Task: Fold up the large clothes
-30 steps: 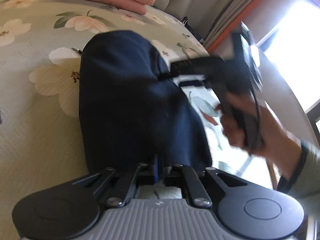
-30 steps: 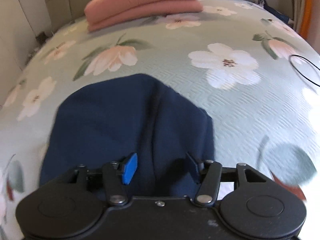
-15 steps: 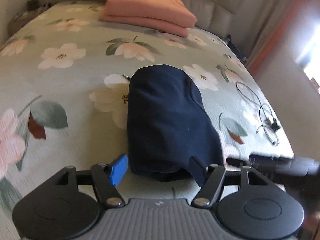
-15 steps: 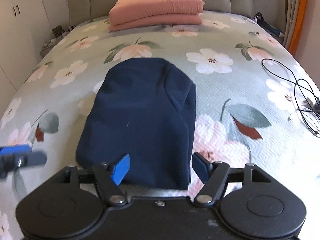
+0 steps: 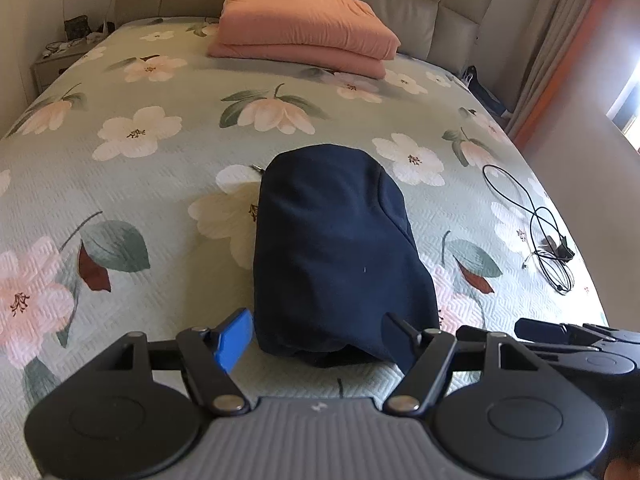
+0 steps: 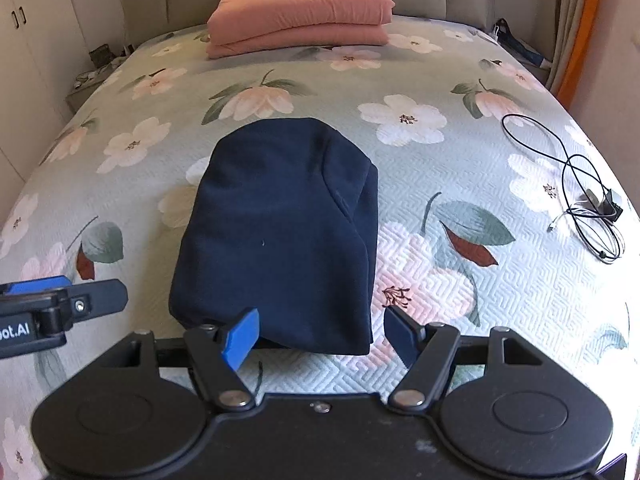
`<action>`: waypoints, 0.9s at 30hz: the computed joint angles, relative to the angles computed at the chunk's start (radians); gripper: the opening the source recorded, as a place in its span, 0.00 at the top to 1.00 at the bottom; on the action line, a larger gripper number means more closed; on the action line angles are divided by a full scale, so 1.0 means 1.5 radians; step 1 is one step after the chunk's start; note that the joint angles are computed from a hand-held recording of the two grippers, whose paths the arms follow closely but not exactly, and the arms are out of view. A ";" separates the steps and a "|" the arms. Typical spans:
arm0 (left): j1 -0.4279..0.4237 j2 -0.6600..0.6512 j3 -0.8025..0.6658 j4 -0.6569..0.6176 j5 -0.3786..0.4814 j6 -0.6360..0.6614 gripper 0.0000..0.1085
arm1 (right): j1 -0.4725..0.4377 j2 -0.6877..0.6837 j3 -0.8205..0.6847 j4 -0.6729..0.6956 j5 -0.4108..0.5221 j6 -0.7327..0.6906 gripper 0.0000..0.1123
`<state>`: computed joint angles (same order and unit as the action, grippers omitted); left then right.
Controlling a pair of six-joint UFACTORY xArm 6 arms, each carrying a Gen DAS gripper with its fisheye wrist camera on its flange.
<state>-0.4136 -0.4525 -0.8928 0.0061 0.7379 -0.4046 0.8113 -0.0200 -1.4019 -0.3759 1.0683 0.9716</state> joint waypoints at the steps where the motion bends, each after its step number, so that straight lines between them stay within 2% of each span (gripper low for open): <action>1: -0.001 0.000 0.000 0.000 0.000 0.000 0.32 | -0.001 -0.001 0.003 0.000 -0.001 0.001 0.26; 7: 0.010 0.013 0.006 0.019 0.001 0.011 0.32 | -0.013 0.002 0.032 0.010 -0.011 -0.002 0.26; 9: 0.021 0.026 0.006 0.017 -0.003 0.024 0.32 | -0.021 -0.001 0.056 0.012 -0.035 -0.001 0.26; 13: 0.038 0.067 -0.012 0.025 -0.012 0.062 0.32 | -0.059 -0.022 0.128 0.029 -0.128 0.000 0.26; 16: 0.055 0.110 -0.037 0.012 -0.031 0.107 0.33 | -0.104 -0.035 0.184 0.041 -0.227 0.012 0.26; 17: 0.061 0.130 -0.049 -0.011 -0.039 0.137 0.32 | -0.126 -0.039 0.211 0.061 -0.288 0.015 0.26; 20: 0.078 0.196 -0.092 -0.103 -0.048 0.220 0.32 | -0.170 -0.009 0.234 0.165 -0.392 -0.049 0.25; 24: 0.104 0.286 -0.157 -0.291 -0.036 0.353 0.33 | -0.194 0.052 0.231 0.340 -0.484 -0.160 0.25; 27: 0.117 0.351 -0.204 -0.362 -0.023 0.395 0.32 | -0.201 0.092 0.224 0.426 -0.536 -0.217 0.23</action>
<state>-0.2387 0.0735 -1.1994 -0.5371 0.7038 0.1874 0.5101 0.1186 -1.0666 0.2634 0.2638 0.6468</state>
